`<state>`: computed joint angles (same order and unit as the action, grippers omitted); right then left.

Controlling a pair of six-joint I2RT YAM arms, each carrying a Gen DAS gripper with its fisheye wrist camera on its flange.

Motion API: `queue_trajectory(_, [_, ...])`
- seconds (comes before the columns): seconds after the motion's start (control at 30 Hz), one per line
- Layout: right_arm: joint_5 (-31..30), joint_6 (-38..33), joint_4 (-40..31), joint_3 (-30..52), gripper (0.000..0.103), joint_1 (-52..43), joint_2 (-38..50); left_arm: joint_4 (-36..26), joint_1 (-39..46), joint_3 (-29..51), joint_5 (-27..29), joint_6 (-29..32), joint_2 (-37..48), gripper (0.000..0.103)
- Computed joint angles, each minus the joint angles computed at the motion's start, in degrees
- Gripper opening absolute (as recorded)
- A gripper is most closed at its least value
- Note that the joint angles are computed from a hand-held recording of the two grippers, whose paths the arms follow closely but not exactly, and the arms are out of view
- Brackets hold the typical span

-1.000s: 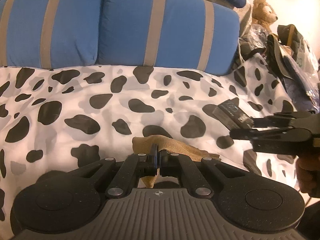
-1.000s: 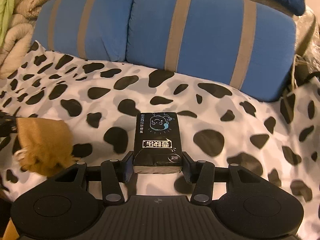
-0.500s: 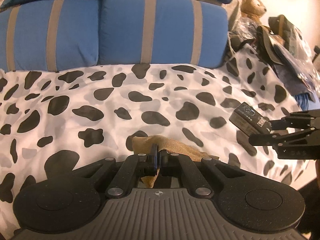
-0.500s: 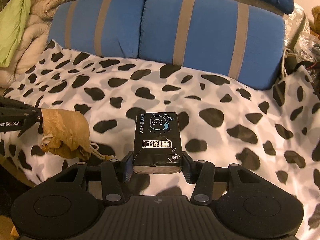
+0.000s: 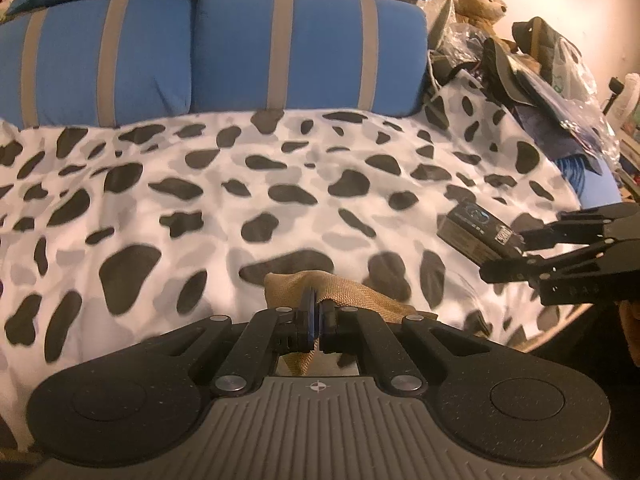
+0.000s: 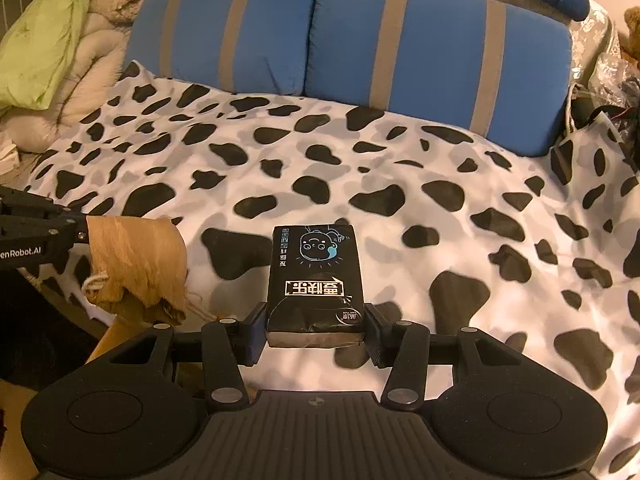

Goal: Organize soft objects
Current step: 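Carry the pouch with the left tool while the right tool carries the black box to the cardboard box, then lower both tools into the cardboard box and open them to release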

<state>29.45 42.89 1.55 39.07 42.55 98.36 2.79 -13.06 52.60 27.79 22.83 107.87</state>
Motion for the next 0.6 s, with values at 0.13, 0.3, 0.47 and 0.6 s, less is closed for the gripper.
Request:
queue_trajectory(0.13, [0.43, 3.0, -1.9, 0.45, 0.051, 3.3, 0.18, -3.74, 1.29, -1.48, 0.98, 3.28, -1.14, 0.002])
queue_trajectory(0.3, [0.85, 5.79, -4.58, 1.56, 0.051, 6.84, 1.0, -8.05, 2.35, -2.61, 1.54, 7.05, -1.71, 0.002])
queue_trajectory(0.47, [1.55, 8.36, -6.21, 2.34, 0.052, 9.89, 1.47, -10.64, 3.21, -4.16, 1.58, 9.71, -2.72, 0.002])
queue_trajectory(0.6, [1.57, 9.53, -6.9, 2.52, 0.052, 10.89, 1.6, -14.94, 2.8, -3.87, -1.28, 11.44, -2.23, 0.003])
